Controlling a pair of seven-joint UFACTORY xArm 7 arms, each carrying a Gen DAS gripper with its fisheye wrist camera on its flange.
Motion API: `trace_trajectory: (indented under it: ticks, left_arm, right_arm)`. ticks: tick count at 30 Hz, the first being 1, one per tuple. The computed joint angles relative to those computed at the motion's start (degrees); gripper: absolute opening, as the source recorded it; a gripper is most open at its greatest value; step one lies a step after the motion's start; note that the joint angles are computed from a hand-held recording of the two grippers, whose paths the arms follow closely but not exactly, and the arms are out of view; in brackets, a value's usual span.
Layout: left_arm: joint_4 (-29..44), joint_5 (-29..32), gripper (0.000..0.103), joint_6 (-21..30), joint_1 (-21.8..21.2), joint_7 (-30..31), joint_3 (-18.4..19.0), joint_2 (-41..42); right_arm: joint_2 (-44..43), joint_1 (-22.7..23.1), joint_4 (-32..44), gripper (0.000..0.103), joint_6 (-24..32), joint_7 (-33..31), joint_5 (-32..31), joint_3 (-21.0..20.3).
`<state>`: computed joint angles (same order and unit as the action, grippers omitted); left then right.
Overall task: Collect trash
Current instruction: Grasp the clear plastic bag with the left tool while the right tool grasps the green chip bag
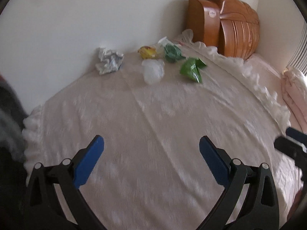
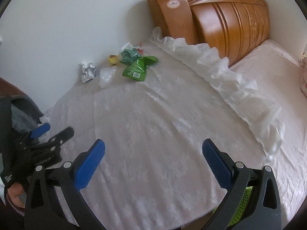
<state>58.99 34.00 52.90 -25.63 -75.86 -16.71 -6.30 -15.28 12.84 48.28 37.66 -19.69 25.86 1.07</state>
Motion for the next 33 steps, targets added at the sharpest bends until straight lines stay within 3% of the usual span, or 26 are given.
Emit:
trace_trajectory:
  ticks: [12,18,20,24,27,33]
  left_arm:
    - [12.55,0.17,0.094,-14.06,4.51,3.55,10.53,19.11]
    - [17.02,-3.01,0.065,-16.94,3.7,5.7,13.89,25.21]
    - [18.02,-4.15,0.051,-17.16,3.38,7.01,14.46,26.47]
    - [18.73,-4.71,0.04,-17.1,2.54,9.25,15.39,27.24]
    - [16.55,-3.41,0.04,-17.29,1.69,8.58,16.23,25.07]
    - [8.34,3.59,0.04,-15.51,1.02,2.11,15.02,15.53]
  right_arm:
    - [12.25,-0.14,8.36,0.101,-1.81,7.41,-8.13,4.18]
    - [15.97,-0.23,10.73,0.101,-2.06,8.16,-8.7,4.86]
    - [17.05,-0.19,11.58,0.101,-2.29,8.48,-9.08,5.18]
    - [20.07,-0.03,14.58,0.101,-3.14,8.59,-9.4,5.86]
    - [22.63,-0.06,17.3,0.101,-3.92,9.03,-8.79,6.38]
    - [35.69,0.65,32.4,0.101,-3.85,16.31,-9.04,6.94]
